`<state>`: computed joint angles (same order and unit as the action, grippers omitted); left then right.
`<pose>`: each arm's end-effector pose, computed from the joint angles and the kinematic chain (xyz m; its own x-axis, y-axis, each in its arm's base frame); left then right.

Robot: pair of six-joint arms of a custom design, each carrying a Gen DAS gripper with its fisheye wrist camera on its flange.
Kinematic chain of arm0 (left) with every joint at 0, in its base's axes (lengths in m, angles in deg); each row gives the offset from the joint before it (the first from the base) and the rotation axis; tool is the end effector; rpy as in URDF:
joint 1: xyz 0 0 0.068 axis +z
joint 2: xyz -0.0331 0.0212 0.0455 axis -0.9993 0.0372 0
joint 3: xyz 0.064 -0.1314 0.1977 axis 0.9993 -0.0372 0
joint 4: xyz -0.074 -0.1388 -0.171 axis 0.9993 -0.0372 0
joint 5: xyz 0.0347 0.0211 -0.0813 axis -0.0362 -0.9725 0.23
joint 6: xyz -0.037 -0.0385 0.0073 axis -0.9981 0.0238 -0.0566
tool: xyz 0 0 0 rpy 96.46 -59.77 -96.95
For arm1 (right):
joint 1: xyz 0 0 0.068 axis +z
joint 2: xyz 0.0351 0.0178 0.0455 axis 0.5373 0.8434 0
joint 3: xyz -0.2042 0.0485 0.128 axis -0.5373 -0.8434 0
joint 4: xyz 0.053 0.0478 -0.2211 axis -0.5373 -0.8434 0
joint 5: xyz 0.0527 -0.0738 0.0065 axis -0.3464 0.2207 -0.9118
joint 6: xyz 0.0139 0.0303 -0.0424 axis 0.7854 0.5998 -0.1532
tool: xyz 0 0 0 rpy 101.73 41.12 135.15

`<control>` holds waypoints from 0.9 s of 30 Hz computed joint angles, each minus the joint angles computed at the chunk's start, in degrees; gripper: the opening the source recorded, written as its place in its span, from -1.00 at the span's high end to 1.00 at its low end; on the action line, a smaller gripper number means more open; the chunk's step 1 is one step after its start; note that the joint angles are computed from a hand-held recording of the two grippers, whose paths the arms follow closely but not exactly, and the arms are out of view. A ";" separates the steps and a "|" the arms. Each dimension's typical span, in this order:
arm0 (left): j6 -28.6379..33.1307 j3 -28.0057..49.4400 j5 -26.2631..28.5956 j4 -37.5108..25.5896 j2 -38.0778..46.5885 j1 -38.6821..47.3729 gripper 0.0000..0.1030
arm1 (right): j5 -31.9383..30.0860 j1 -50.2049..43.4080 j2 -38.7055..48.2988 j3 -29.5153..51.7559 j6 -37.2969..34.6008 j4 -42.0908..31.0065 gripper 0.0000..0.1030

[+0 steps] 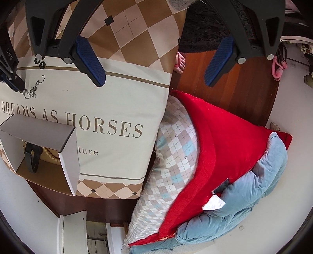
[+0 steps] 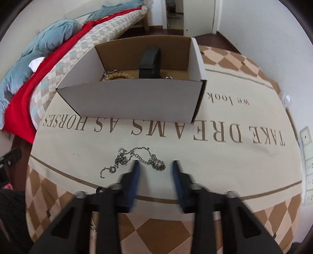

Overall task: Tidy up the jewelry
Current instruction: 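Grasp the silver chain with charms with the right gripper, then grasp the small gold earring with the left gripper while the right holds the chain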

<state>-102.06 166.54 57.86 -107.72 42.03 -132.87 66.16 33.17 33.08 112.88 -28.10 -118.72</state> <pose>0.2129 -0.1888 0.2220 -0.8935 -0.1271 -0.4307 -0.2416 0.9445 0.2225 0.1941 0.0034 0.2107 -0.8903 -0.0541 -0.4522 -0.0659 0.9978 0.0105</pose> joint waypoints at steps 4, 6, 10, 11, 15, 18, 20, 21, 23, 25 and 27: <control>0.17 0.66 0.76 0.45 0.52 -0.74 -1.00 | -4.26 -7.62 -3.36 0.67 -3.11 -2.35 0.76; -0.21 1.13 1.66 0.64 0.67 -1.69 -1.00 | -8.12 -14.91 -4.86 2.88 -6.82 -5.78 0.76; -0.96 0.41 7.18 4.67 -0.49 -5.68 -0.99 | -13.00 -26.42 -5.53 7.68 -14.09 -12.47 0.76; -1.27 0.36 8.52 5.72 -0.45 -6.98 -0.99 | -13.88 -28.59 -5.74 8.35 -15.48 -13.72 0.76; -1.41 2.06 14.77 9.88 2.72 -11.83 -0.99 | -17.10 -37.54 -6.39 10.40 -22.03 -18.69 0.83; -1.12 4.29 16.83 11.78 6.17 -14.26 -0.87 | -18.66 -43.41 -6.54 10.00 -26.38 -20.52 0.84; -0.66 5.95 17.45 12.50 8.35 -15.03 -0.74 | -19.18 -46.22 -5.91 9.71 -28.52 -21.28 0.84; -0.53 6.13 17.49 12.80 8.90 -15.26 -0.69 | -19.31 -47.16 -5.84 9.42 -29.25 -21.32 0.84; 0.13 7.57 17.92 12.83 10.61 -15.65 -0.41 | -19.71 -49.00 -5.71 8.87 -30.72 -21.63 0.84; 0.51 8.79 18.19 12.50 11.87 -15.92 -0.20 | -19.98 -50.02 -5.59 8.60 -31.73 -21.85 0.84; 0.43 9.36 18.38 12.80 12.84 -16.39 0.04 | -20.27 -50.73 -5.62 8.61 -32.32 -22.20 0.84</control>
<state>-101.63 175.90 76.24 -94.92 54.86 -149.27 45.90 -17.56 27.46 121.49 -60.42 -140.92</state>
